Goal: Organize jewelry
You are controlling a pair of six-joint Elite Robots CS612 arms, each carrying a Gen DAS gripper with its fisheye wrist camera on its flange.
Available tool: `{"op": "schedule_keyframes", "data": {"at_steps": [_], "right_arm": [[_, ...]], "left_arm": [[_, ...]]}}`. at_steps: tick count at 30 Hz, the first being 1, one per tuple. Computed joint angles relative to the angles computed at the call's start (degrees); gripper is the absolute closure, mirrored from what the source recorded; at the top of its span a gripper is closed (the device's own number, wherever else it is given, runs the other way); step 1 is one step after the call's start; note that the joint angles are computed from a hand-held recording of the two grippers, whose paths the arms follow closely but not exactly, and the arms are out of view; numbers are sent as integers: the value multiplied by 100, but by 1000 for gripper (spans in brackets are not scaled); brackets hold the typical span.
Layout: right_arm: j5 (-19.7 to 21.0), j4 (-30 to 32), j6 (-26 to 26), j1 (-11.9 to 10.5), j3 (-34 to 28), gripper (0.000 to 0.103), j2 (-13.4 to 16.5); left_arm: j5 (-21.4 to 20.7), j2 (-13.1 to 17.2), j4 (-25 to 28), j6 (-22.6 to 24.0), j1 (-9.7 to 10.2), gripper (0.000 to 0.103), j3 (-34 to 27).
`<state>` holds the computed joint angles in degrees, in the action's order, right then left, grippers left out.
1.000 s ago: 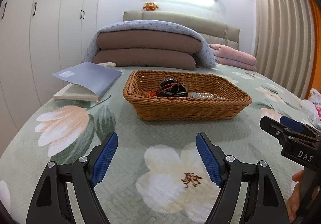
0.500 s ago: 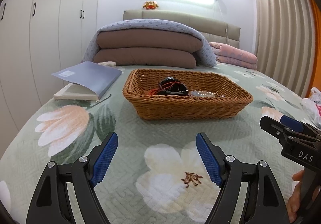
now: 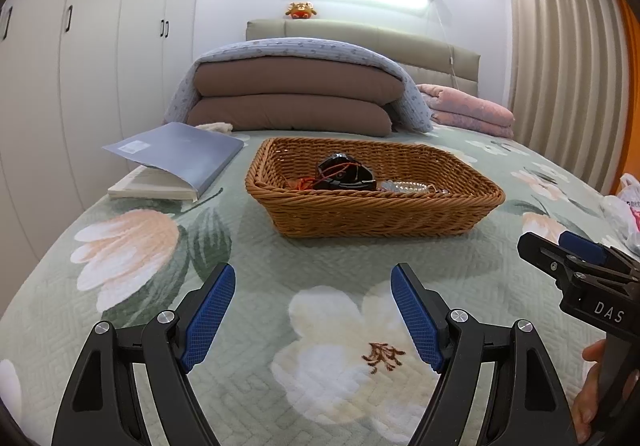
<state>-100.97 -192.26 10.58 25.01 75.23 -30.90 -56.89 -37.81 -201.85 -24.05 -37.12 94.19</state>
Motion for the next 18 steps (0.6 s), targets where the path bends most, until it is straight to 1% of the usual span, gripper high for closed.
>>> {"op": "schedule_keyframes", "data": {"at_steps": [9,18], "right_arm": [[3,19,2,-2,-3,14,-2],[-3,46,7,4,-15,14,2]], "left_arm": [[206,4,67,69,-52,22,-12],[126,-13,107,-36,-21,22,-1]]}}
